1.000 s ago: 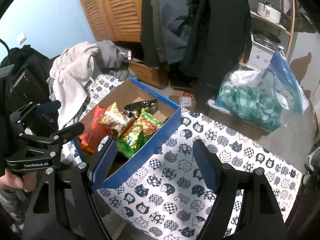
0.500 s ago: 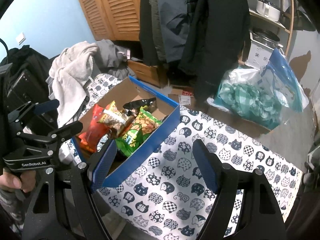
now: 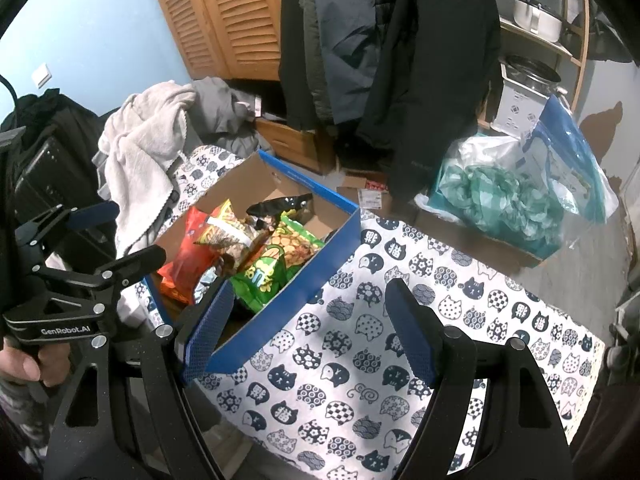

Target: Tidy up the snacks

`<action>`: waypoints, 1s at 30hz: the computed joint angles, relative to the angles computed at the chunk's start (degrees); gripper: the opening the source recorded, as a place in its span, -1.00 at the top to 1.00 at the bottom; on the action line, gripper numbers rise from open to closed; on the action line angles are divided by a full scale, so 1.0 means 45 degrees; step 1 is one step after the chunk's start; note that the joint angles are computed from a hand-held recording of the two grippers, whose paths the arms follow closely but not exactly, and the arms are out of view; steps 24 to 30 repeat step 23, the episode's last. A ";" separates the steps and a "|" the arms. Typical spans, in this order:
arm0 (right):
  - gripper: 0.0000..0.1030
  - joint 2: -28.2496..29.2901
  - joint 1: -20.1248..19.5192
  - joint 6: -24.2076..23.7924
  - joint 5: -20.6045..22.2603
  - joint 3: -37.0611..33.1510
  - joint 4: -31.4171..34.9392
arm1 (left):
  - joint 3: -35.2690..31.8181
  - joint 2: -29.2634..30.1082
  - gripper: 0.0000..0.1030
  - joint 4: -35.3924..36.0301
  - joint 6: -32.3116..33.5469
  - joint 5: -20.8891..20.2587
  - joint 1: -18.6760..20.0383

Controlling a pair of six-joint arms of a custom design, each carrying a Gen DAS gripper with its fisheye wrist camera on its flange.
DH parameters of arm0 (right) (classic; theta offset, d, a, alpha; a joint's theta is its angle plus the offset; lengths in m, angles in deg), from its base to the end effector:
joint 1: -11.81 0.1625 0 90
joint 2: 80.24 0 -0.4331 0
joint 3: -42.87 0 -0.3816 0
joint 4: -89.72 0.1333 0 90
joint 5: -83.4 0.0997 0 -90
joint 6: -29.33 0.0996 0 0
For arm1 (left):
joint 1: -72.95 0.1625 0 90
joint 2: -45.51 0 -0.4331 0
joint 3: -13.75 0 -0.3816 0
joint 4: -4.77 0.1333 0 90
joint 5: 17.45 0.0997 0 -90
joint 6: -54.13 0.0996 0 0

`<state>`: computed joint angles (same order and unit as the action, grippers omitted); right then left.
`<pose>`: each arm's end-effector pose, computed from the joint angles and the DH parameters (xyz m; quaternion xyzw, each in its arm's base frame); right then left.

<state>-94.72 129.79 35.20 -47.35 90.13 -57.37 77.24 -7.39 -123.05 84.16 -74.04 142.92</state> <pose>0.4648 -0.7293 0.0365 0.1038 -0.9135 0.2879 0.2682 -0.0846 -0.7813 0.4095 0.3325 0.8721 -0.2003 0.2980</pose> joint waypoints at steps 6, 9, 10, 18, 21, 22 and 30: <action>-0.51 -0.0008 0.0000 0.0065 -0.0037 0.0006 0.0066 | 0.0119 -0.0049 -0.81 -0.0187 0.0052 0.0047 -0.0016; -0.51 -0.0037 -0.0013 0.0125 -0.0036 0.0065 0.0123 | 0.0140 -0.0058 -0.81 -0.0193 0.0014 0.0063 -0.0030; -0.51 -0.0049 -0.0016 0.0131 -0.0046 0.0089 0.0135 | 0.0120 -0.0065 -0.81 -0.0135 -0.0011 0.0029 -0.0019; -0.51 -0.0012 -0.0063 0.0137 0.0009 0.0043 0.0219 | 0.0133 -0.0100 -0.81 -0.0102 -0.0083 -0.0082 -0.0018; -0.51 -0.0021 -0.0090 0.0140 0.0021 0.0091 0.0236 | 0.0125 -0.0101 -0.81 -0.0066 -0.0066 -0.0009 -0.0035; -0.51 -0.0032 -0.0092 0.0135 0.0023 0.0114 0.0222 | 0.0171 -0.0112 -0.81 -0.0115 -0.0089 0.0071 -0.0060; -0.51 -0.0020 -0.0091 0.0142 0.0025 0.0090 0.0233 | 0.0182 -0.0106 -0.81 -0.0120 -0.0131 0.0157 -0.0083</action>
